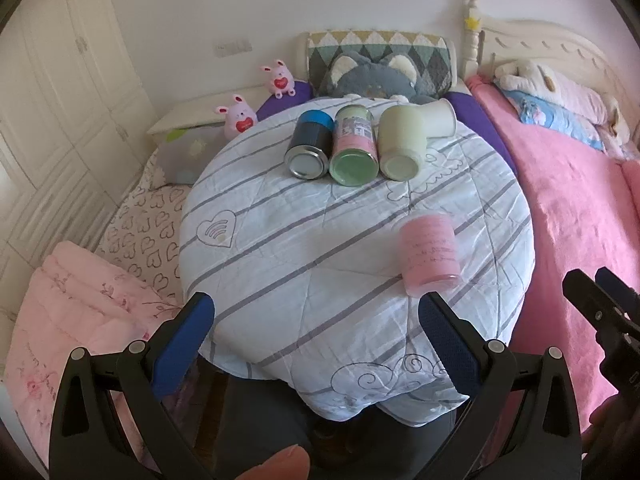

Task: Flip cup upright

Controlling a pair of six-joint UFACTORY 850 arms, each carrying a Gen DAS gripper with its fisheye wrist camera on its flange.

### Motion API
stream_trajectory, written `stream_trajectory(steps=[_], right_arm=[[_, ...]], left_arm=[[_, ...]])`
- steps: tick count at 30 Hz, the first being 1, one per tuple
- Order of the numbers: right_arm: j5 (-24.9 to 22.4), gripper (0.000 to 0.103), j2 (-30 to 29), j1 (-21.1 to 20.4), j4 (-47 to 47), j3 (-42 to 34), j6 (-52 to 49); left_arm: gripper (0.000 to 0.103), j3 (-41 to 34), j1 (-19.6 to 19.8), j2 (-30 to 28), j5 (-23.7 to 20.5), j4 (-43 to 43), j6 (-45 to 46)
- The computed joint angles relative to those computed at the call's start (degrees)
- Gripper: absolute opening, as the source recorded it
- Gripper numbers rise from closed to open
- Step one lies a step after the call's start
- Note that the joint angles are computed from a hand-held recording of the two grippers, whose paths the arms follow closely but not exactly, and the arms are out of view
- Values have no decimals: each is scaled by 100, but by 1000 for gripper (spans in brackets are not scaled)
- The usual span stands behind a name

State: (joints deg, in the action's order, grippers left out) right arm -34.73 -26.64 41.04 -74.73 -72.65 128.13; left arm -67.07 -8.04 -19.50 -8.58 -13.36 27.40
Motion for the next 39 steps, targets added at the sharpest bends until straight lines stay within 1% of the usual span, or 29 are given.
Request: stream_trajectory(steps=[5, 7, 11, 12, 16, 23, 25, 27, 28, 31, 36, 39], right_arm=[[196, 92, 38, -53, -329, 64, 147], [257, 92, 54, -78, -457, 93, 202], [278, 92, 114, -130, -638, 201, 356], [289, 92, 137, -149, -670, 242, 395], [278, 92, 214, -216, -703, 379, 500], [336, 92, 290, -424, -583, 564, 521], [408, 92, 270, -511, -510, 574, 468], [482, 92, 241, -596, -397, 565, 362], [524, 92, 220, -637, -352, 550, 313], [616, 92, 139, -751, -167, 474, 77], [754, 92, 12, -886, 100, 356, -229], [826, 92, -43, -932, 246, 294, -396]], left_arm=[[103, 55, -107, 46, 47, 1216, -1329], [103, 53, -89, 45, 38, 1103, -1182], [103, 65, -245, 42, 1, 1547, -1677], [103, 32, -278, 12, -42, 1456, -1612], [103, -178, -419, -186, -248, 1555, -1867], [103, -790, -605, -799, -783, 1046, -1657], [103, -1045, -642, -1035, -1001, 828, -1504], [103, -1381, -668, -1328, -1309, 468, -1282], [103, -1466, -678, -1407, -1379, 381, -1239], [103, -1847, -709, -1737, -1654, 312, -1356], [103, -2477, -713, -2274, -2186, 382, -1810], [103, -2681, -683, -2447, -2412, 209, -1788]])
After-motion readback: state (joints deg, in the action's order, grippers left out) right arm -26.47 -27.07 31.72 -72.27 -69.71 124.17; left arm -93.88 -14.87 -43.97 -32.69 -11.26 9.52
